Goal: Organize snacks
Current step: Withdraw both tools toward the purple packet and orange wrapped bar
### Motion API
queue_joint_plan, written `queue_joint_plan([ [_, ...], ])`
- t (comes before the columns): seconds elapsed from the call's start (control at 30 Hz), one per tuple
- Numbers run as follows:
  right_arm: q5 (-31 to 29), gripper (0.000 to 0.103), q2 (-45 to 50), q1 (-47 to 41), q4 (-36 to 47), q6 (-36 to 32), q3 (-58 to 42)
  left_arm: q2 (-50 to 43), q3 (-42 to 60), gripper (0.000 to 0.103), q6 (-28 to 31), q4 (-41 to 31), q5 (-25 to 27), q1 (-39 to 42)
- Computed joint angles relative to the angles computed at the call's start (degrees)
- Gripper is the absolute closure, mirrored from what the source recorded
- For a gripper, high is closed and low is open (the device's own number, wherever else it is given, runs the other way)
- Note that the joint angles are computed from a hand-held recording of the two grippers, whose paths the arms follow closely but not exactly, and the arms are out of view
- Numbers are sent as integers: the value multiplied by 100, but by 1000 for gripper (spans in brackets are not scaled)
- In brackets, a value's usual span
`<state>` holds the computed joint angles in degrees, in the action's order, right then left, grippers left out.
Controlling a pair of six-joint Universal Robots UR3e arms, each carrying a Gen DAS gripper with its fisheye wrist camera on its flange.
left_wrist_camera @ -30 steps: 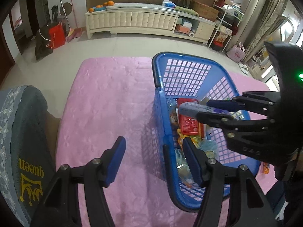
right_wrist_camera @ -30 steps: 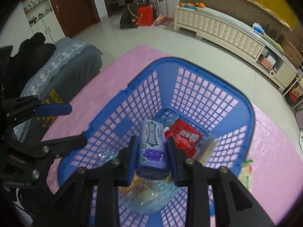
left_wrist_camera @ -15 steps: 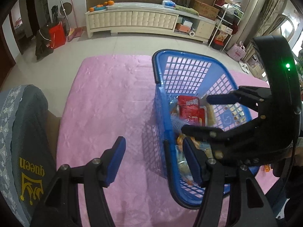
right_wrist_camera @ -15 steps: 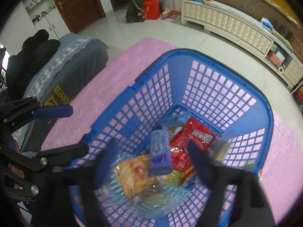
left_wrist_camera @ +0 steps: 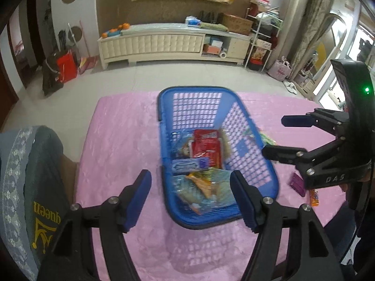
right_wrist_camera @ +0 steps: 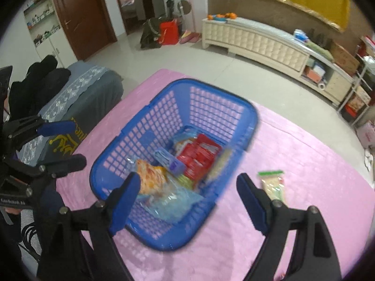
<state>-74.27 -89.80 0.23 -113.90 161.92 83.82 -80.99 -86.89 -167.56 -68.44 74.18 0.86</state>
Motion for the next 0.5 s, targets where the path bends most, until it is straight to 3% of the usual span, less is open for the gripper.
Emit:
queue_joint_plan([
  [0.33,537,16,-1748,-1326,692,-729,1053,-18,210,28,-667,281,480,-1122],
  [0.5,904,16,-2571,-2346,1339,-1485,1560,-251,240,27,-1071,554,850,-1827],
])
